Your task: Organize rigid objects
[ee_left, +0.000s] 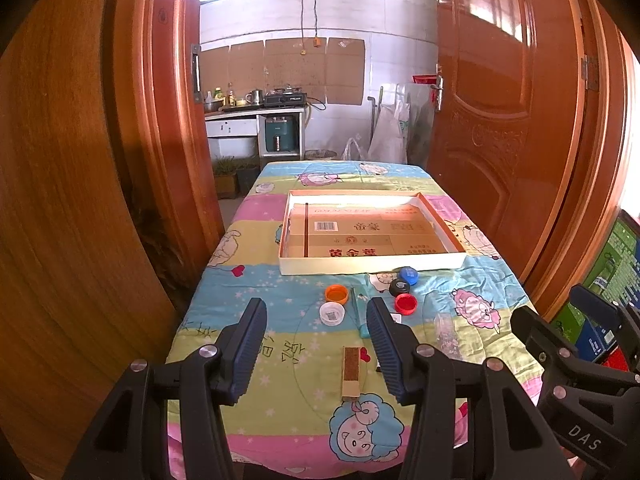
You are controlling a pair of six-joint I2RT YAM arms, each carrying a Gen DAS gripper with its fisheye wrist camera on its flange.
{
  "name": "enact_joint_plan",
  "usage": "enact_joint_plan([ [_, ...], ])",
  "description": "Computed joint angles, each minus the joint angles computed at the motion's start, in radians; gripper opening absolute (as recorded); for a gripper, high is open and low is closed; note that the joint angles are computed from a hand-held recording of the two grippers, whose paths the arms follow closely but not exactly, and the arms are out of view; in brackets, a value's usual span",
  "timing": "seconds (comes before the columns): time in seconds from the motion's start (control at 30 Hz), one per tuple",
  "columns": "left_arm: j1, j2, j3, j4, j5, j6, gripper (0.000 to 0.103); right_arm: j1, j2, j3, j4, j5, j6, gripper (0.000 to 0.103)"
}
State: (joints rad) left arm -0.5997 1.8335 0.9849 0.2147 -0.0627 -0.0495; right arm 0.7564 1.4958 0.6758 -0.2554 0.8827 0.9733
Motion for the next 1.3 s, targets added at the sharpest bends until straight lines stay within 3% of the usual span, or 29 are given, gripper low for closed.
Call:
enact_joint_plan([
  [1.3,0.011,0.006,-0.012,0.008,0.009,-0.003,0.052,0.012,0.006,0.006,-0.011,0.004,0.017,0.085],
])
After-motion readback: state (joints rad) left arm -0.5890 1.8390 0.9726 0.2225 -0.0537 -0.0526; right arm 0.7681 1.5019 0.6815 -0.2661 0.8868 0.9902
